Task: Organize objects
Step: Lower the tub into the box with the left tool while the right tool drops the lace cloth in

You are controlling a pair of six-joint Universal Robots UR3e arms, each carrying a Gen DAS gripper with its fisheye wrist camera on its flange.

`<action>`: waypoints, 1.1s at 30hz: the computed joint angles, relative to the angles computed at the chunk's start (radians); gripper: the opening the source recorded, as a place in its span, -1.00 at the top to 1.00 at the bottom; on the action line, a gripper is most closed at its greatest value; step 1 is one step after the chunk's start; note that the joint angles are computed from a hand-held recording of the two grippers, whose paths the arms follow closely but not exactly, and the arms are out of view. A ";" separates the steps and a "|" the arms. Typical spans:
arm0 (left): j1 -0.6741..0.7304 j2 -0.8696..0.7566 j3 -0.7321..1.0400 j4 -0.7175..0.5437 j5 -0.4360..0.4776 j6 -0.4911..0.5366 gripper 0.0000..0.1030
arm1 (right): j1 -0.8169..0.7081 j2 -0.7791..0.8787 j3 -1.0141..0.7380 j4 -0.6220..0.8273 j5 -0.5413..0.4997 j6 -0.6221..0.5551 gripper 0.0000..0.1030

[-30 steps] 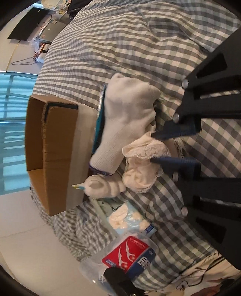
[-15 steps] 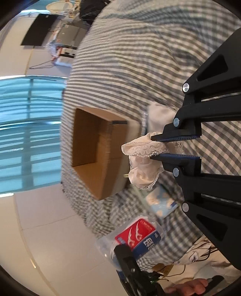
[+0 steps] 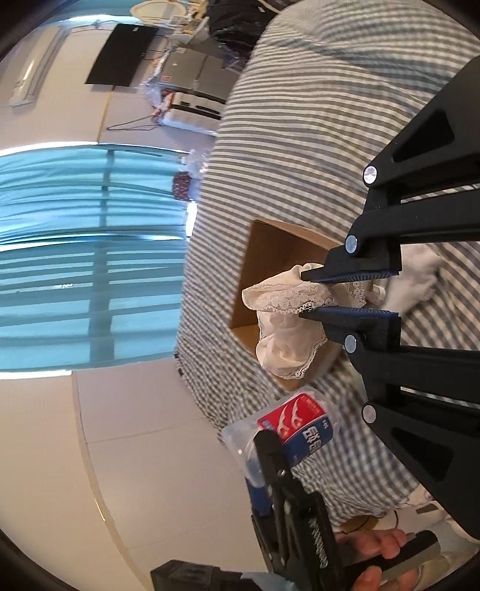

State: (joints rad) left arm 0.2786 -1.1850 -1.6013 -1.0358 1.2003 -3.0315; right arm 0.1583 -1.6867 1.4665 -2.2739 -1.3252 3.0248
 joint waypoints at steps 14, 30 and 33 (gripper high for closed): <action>-0.181 -0.446 0.227 0.212 0.212 -0.055 -0.30 | -0.004 0.482 -0.523 0.080 0.018 -0.001 0.78; -0.241 -0.710 0.223 0.359 0.259 -0.006 -0.30 | -0.028 0.781 -0.642 0.040 0.014 -0.017 0.78; -0.236 -0.703 0.193 0.391 0.241 0.006 -0.30 | -0.025 0.807 -0.673 0.050 0.009 -0.019 0.78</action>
State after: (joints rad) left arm 0.0424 -1.8884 -1.4086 -0.6445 1.4415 -3.0260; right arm 0.1332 -0.8792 0.7938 -2.2236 -1.3165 3.0054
